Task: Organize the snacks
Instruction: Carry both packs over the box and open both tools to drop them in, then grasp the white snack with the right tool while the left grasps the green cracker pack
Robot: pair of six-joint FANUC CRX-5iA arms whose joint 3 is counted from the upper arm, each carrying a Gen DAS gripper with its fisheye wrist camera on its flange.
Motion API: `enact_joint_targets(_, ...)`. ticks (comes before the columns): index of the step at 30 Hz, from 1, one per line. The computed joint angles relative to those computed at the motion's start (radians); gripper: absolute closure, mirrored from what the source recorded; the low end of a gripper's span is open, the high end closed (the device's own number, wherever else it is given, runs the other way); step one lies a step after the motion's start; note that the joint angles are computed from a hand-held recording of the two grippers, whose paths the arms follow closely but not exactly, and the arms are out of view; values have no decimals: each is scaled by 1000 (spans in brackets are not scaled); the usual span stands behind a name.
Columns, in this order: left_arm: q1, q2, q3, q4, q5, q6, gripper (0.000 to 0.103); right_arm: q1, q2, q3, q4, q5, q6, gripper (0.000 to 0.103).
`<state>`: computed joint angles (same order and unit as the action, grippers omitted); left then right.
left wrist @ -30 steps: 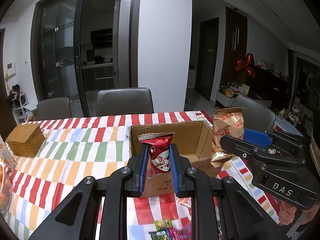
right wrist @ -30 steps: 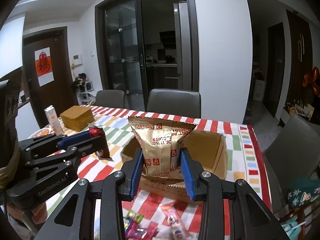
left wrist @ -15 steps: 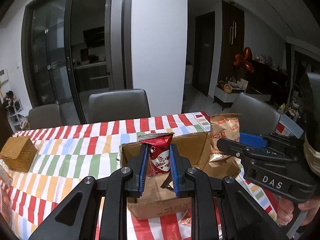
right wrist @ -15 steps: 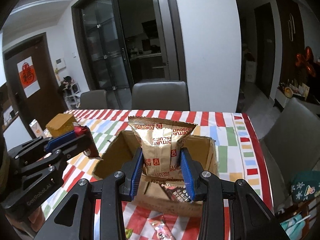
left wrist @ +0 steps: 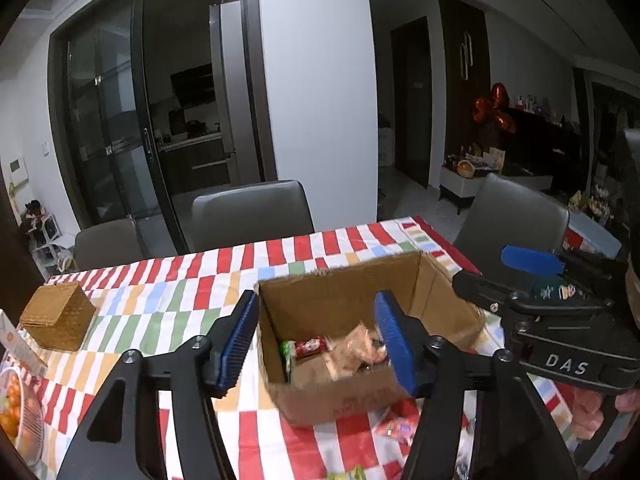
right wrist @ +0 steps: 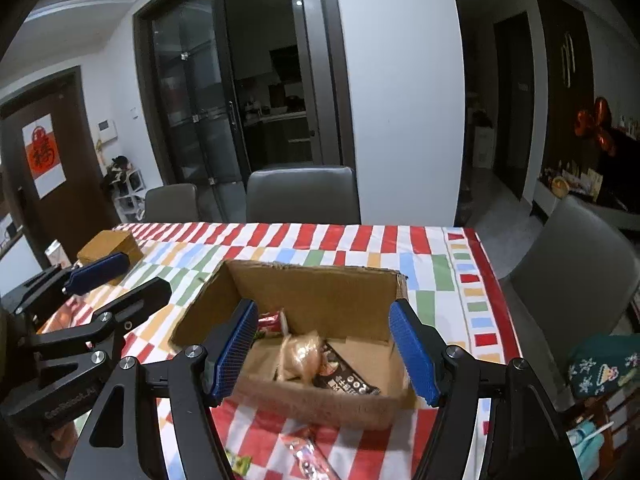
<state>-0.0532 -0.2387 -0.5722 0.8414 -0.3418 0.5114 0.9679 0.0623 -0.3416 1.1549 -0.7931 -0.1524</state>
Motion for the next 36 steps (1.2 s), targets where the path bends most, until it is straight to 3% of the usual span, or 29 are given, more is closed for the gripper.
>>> enact_joint_targets(10, 13, -164, -141, 39, -35, -63, 37, 132, -79, -113, 79, -111, -90, 34)
enact_joint_targets(20, 57, -295, -245, 39, -110, -71, 33, 234, -118, -178, 53, -156, -134, 34)
enact_joint_targets(27, 125, -361, -305, -35, -187, -27, 33, 280, -110, -198, -11, -147, -142, 34)
enact_joint_targets(36, 210, -371, -337, -128, -284, 66, 33, 297, -79, -207, -85, -75, -147, 34)
